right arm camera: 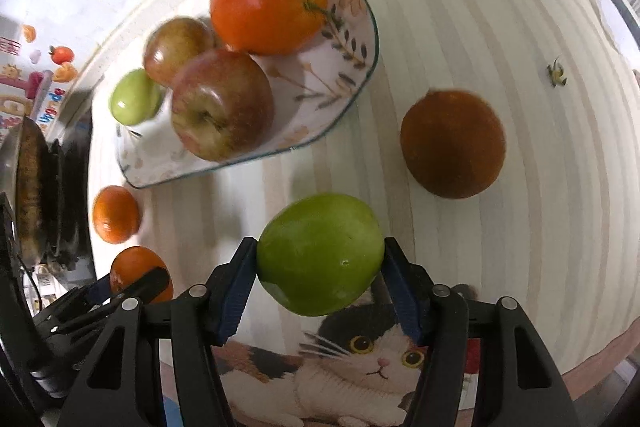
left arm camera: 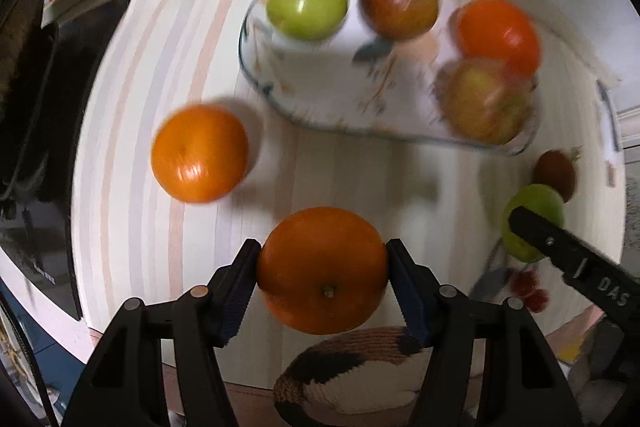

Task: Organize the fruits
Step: 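Grasp the orange with the left tool while the right tool grasps the green apple, then place the orange on the plate with the left tool while the right tool places the green apple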

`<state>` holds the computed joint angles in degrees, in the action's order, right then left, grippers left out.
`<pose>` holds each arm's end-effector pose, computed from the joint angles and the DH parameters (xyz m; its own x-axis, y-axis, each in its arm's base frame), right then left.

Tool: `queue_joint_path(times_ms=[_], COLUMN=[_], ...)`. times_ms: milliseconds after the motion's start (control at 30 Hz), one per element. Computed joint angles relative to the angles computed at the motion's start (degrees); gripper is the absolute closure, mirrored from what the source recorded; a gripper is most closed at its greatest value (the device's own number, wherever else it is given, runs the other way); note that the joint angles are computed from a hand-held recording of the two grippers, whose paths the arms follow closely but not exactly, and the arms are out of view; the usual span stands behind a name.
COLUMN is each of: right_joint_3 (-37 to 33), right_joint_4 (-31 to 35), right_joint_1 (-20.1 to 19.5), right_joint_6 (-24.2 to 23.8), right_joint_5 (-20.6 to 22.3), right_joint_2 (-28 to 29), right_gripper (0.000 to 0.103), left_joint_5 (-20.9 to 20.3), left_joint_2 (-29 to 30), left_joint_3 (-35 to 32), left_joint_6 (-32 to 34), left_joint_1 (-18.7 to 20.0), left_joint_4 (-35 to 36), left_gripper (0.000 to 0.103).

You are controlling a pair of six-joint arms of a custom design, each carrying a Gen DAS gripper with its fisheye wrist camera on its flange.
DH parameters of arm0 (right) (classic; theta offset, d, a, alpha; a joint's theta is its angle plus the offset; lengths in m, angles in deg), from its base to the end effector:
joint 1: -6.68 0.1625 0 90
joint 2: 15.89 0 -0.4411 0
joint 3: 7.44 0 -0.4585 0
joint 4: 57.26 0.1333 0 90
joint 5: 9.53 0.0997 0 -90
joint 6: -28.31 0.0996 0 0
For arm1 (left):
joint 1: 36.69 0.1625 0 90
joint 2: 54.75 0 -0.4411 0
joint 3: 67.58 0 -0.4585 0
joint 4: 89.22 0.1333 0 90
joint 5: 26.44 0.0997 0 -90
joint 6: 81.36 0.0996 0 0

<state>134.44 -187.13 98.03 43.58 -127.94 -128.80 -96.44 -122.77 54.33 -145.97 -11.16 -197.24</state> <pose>0.0940 -0.3418 0.2796 -0.8564 0.3253 0.4009 0.2098 0.9288 -0.3055 -0.3441 -0.3498 0.0669 -0.7567 0.0851 -0.6482 0.1110 0.9938 0.0009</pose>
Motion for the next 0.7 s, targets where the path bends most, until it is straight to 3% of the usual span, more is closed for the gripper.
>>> queue_joint_path(times_ms=[167,433,533,700], right_joint_3=[-2.7,-8.3,-9.7,-10.8], right_joint_4=[-0.5,-3.7,-4.1,-4.5], right_joint_1=[0.3,-3.9,-4.8,-6.0], right_joint_6=[1.0,1.6,1.6,1.5], right_joint_5=[2.0,5.5,5.3,4.8], right_joint_2=[-0.8,4.5,7.1,10.8], right_gripper=[0.039,0.039,0.039,0.038], left_joint_5=[1.6,4.2,5.1,5.1], left_joint_2=[-1.0,3.9,7.8,9.2], left_joint_3=[-3.2,-10.5,-13.2,-13.9], left_joint_6=[1.8,6.2,6.9,6.7], left_joint_1=[0.9,8.0,10.1,11.9], left_joint_4=[-1.0,0.5,2.4,4.2], left_gripper=[0.042,0.041,0.041,0.041])
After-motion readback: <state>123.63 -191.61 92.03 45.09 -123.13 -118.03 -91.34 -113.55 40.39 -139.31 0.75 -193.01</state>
